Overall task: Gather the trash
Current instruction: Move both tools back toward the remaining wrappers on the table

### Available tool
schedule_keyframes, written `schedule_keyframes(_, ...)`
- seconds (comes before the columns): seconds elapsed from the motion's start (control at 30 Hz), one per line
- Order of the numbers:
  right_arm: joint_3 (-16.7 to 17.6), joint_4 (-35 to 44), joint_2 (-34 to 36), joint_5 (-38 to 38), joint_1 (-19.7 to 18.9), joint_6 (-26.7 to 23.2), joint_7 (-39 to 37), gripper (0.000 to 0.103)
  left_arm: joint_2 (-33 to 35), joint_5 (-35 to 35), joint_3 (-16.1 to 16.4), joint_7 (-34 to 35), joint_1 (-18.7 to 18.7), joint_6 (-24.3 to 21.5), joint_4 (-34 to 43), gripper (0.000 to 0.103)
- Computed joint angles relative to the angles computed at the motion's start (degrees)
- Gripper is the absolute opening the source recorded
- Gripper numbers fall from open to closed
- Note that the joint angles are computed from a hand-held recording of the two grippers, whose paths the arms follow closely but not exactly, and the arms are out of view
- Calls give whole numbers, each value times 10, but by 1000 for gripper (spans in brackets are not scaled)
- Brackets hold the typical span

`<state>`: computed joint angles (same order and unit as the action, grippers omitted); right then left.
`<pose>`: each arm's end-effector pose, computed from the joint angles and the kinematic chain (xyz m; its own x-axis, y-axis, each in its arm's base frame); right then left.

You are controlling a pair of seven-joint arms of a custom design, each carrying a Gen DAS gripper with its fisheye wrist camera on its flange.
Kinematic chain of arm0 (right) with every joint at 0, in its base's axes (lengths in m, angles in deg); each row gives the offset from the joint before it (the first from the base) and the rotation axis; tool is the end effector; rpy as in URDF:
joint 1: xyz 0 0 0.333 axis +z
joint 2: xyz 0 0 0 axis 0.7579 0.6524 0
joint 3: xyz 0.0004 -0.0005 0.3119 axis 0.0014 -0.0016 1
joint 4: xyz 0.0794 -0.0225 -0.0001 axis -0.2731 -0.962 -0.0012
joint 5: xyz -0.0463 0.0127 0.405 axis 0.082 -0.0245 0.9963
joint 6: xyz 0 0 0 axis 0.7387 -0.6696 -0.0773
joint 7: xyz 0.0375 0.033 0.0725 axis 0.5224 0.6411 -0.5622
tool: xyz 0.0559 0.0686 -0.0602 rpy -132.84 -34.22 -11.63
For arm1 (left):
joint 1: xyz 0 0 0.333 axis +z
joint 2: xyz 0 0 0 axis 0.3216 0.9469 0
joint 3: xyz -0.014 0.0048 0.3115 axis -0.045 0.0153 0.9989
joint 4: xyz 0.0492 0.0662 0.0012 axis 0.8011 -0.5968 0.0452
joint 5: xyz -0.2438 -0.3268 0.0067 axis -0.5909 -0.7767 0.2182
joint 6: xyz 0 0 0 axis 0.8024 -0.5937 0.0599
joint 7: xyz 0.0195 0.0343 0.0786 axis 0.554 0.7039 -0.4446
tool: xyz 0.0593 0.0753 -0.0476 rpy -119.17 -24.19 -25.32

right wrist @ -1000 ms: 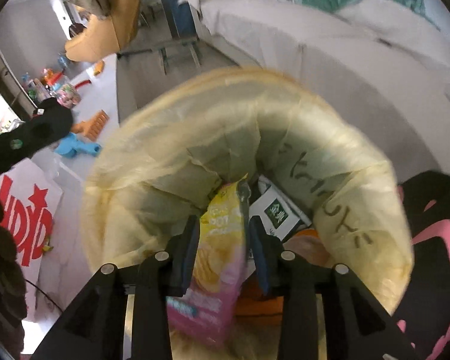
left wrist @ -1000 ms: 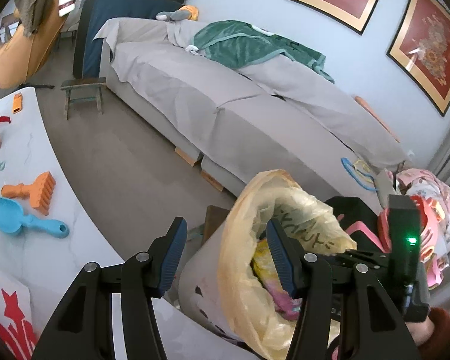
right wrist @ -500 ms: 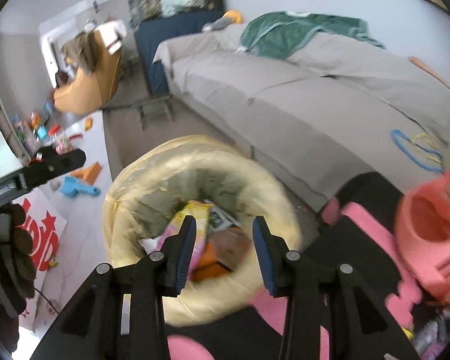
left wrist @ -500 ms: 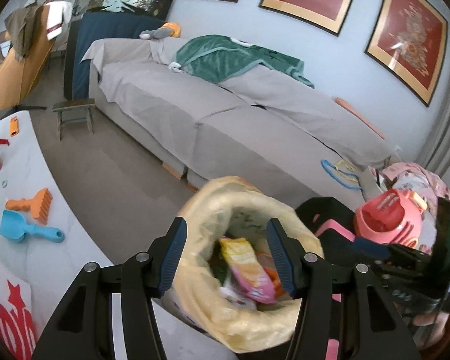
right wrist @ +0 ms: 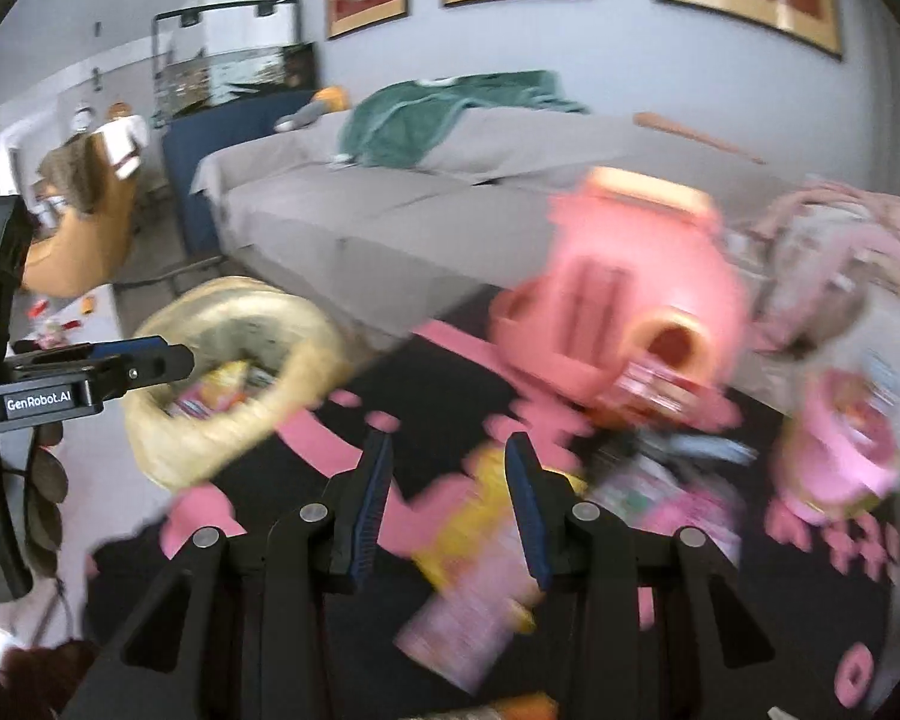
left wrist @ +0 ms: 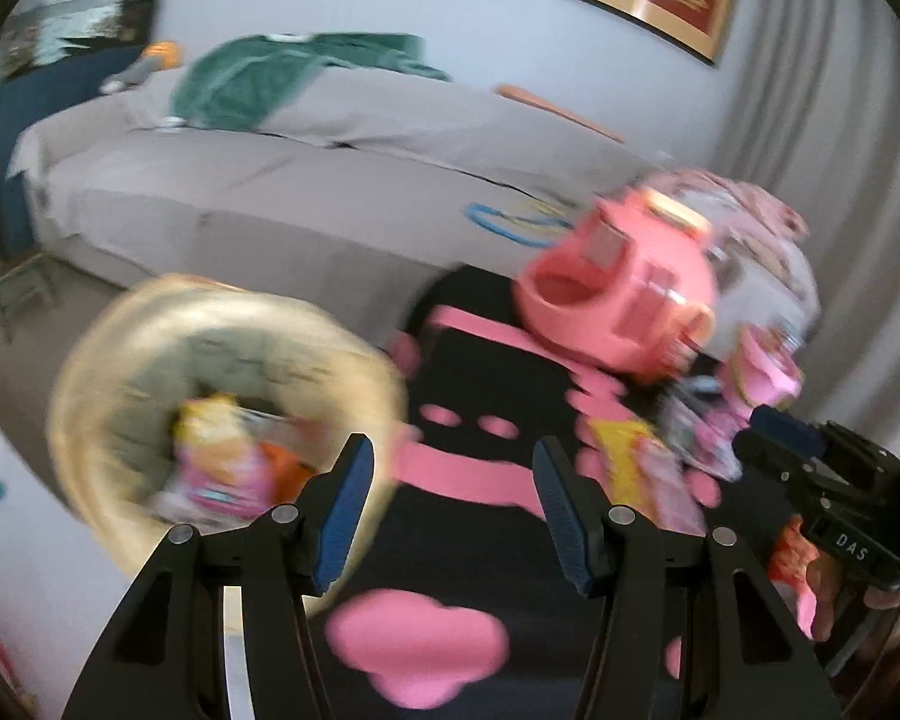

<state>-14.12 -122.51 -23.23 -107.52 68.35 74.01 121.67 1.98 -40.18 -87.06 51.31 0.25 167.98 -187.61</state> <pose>0.3854 0.3112 0.5756 -0.2158 -0.9762 0.0192 -0.6115 0.1198 -0.7821 0.5253 -0.3236 0.5612 -0.6167 -0.7331 0.2870 -0.6425 0.2580 -0.7216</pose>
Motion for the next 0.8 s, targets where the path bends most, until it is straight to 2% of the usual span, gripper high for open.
schedule_keyframes(0.13, 11, -75, -104, 33, 9, -62, 16, 37, 2, -54, -13, 49, -17, -33, -3, 56)
schedule_keyframes(0.2, 23, -105, -153, 54, 12, -110, 20, 37, 4, -59, -19, 52, -25, -50, -7, 56)
schedule_keyframes(0.3, 30, -148, -215, 87, 22, -139, 29, 37, 4, -52, -26, 48, -36, -82, -15, 56)
schedule_keyframes(0.5, 55, -188, -262, 127, 37, -175, 34, 37, -18, -64, -28, 57, -53, -142, -39, 56)
schedule_keyframes(0.63, 71, -199, -286, 139, 48, -202, 42, 37, -11, -58, -26, 38, -59, -220, -26, 56)
schedule_keyframes(0.8, 88, -220, -318, 156, 67, -224, 76, 37, -4, -44, -33, 6, -66, -256, -14, 56)
